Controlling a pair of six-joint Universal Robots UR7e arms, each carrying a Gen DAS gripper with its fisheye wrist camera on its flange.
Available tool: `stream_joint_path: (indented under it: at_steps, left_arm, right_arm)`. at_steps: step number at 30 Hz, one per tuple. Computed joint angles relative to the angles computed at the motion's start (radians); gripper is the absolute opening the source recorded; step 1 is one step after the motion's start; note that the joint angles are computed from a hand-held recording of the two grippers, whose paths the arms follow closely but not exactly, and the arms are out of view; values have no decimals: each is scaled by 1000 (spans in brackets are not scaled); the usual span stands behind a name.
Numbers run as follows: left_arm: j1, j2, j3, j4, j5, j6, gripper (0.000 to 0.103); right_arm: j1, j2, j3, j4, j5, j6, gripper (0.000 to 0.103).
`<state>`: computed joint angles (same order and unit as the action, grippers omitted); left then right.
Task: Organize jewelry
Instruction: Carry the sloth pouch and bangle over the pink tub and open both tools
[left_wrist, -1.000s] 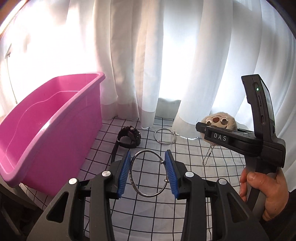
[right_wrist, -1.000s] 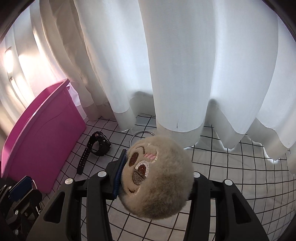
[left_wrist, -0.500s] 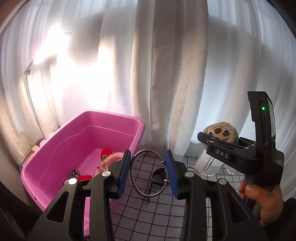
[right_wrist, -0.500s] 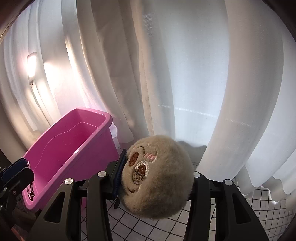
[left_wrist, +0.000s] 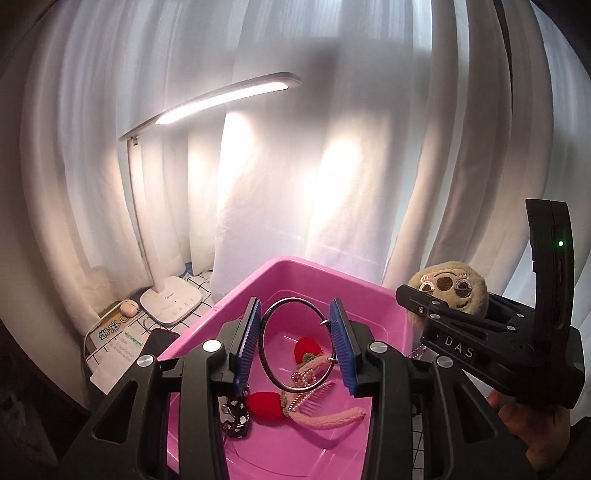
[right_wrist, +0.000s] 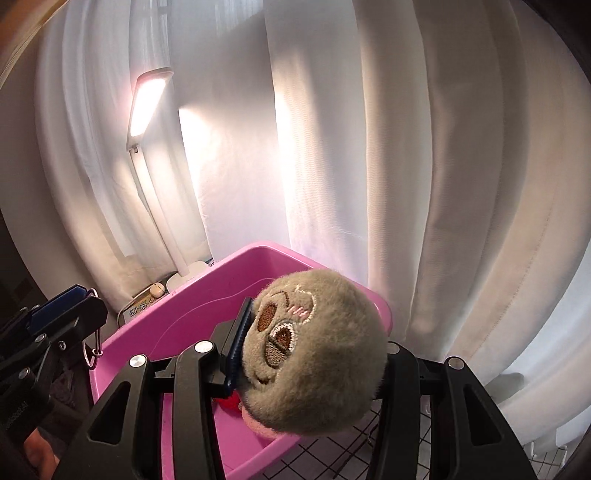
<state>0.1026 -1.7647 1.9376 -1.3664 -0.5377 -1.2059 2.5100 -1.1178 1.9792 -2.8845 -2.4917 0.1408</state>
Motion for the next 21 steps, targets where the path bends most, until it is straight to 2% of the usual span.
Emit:
stream_joint_path:
  at_steps: [8,17,20,21]
  left_arm:
    - [132,-31,7,44,-63,-24,37]
    - [219,-9,3,34,-149,11,39]
    - [238,-2,2,29,-181,21,39]
    - [243,2,-1,41,-183,17,44]
  right_arm:
    - [-57,102,-85,150,65,63,45]
    - [-106,141,-132,305,71,143,45]
    - [-111,146,-147,357,46,177,50]
    - [-112,146,-151,372,40,188,56]
